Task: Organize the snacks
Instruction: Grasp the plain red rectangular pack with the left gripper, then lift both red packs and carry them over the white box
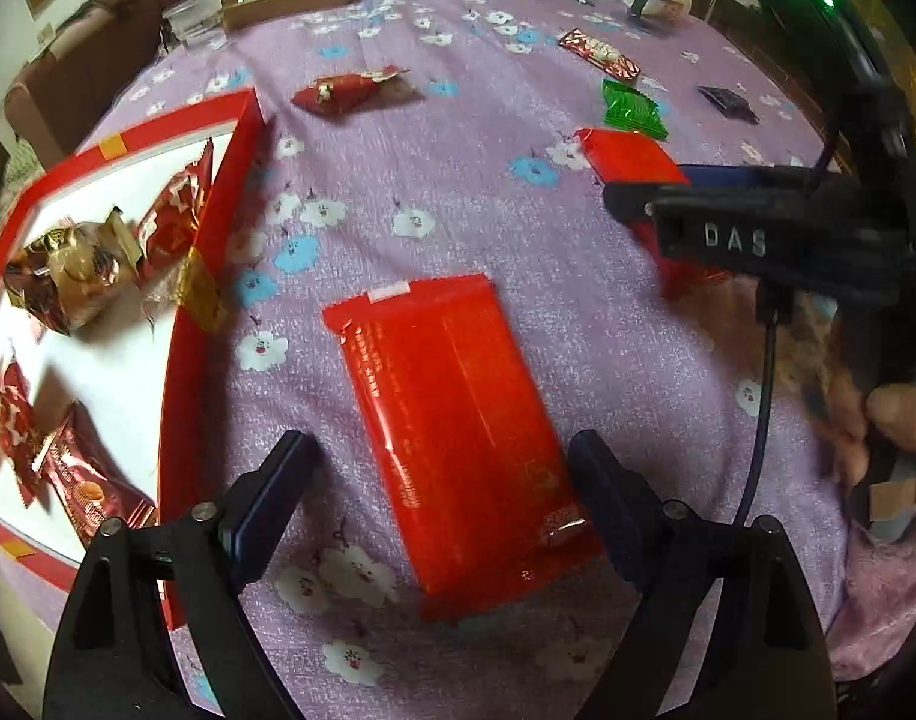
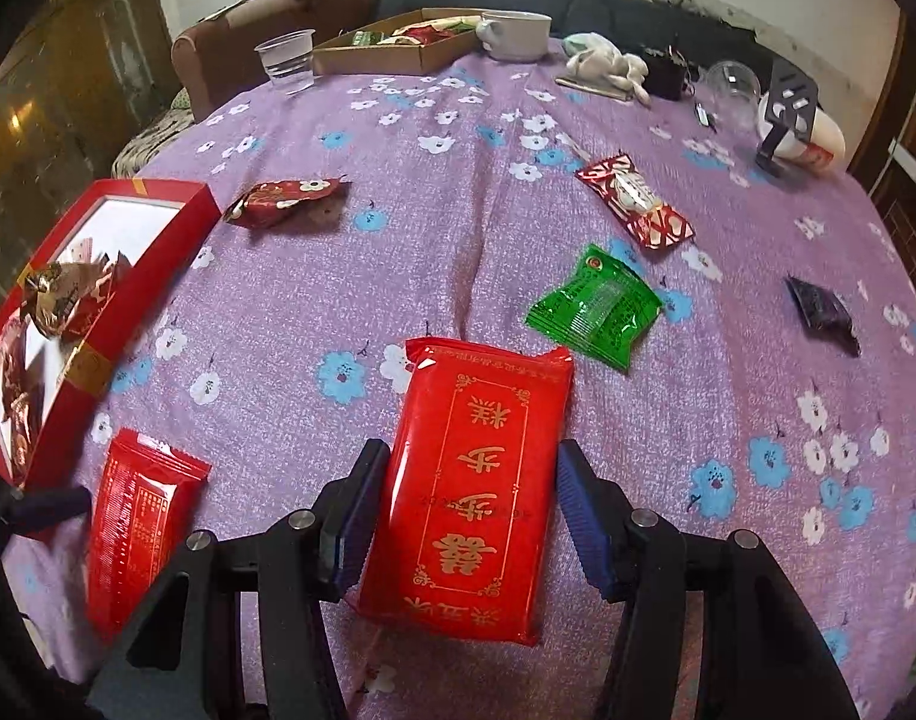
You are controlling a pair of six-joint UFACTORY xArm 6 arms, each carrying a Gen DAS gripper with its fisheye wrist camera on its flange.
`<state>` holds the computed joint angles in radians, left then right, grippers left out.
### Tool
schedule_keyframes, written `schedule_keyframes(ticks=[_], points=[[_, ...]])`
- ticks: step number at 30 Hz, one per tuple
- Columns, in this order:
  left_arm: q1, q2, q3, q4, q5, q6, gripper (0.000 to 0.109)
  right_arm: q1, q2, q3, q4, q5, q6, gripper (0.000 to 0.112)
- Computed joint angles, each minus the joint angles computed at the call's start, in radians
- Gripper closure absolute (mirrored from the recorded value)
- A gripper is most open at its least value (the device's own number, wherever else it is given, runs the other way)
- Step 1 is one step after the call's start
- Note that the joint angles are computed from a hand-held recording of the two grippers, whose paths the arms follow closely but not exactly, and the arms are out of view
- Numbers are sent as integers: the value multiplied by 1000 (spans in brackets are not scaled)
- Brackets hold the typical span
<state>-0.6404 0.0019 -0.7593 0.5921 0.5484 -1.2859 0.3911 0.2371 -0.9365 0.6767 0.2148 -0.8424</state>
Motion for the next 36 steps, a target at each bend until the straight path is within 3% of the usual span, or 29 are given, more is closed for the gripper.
schedule_keyframes(ticks=[3,5,13,16,18,19,20,28,36], points=[[4,4,0,-6,-37,2,21,-21,2,-8,-15,15,20,54],[10,22,-16,16,-18,-12,21,-24,0,-5,-43,11,36,55],[31,18,9,200,-61,-124,21,-16,-4,10,-94,-6,56,44],[34,0,31,273,-72,-167,30,-11,-7,12,-55,-1,9,46],[45,-16,45,300,-88,-175,54,-12,-11,7,1,19,-47,55],[50,-23,50,296,-89,-172,57,-12,-15,5,42,29,-82,64],[57,-29,56,292,-97,-166,58,-14,-16,0,71,44,-104,65],[69,-50,82,327,-139,-199,59,-52,-2,-58,256,153,-221,65],[69,-140,131,430,-149,-302,59,-119,42,-139,380,350,-284,65]])
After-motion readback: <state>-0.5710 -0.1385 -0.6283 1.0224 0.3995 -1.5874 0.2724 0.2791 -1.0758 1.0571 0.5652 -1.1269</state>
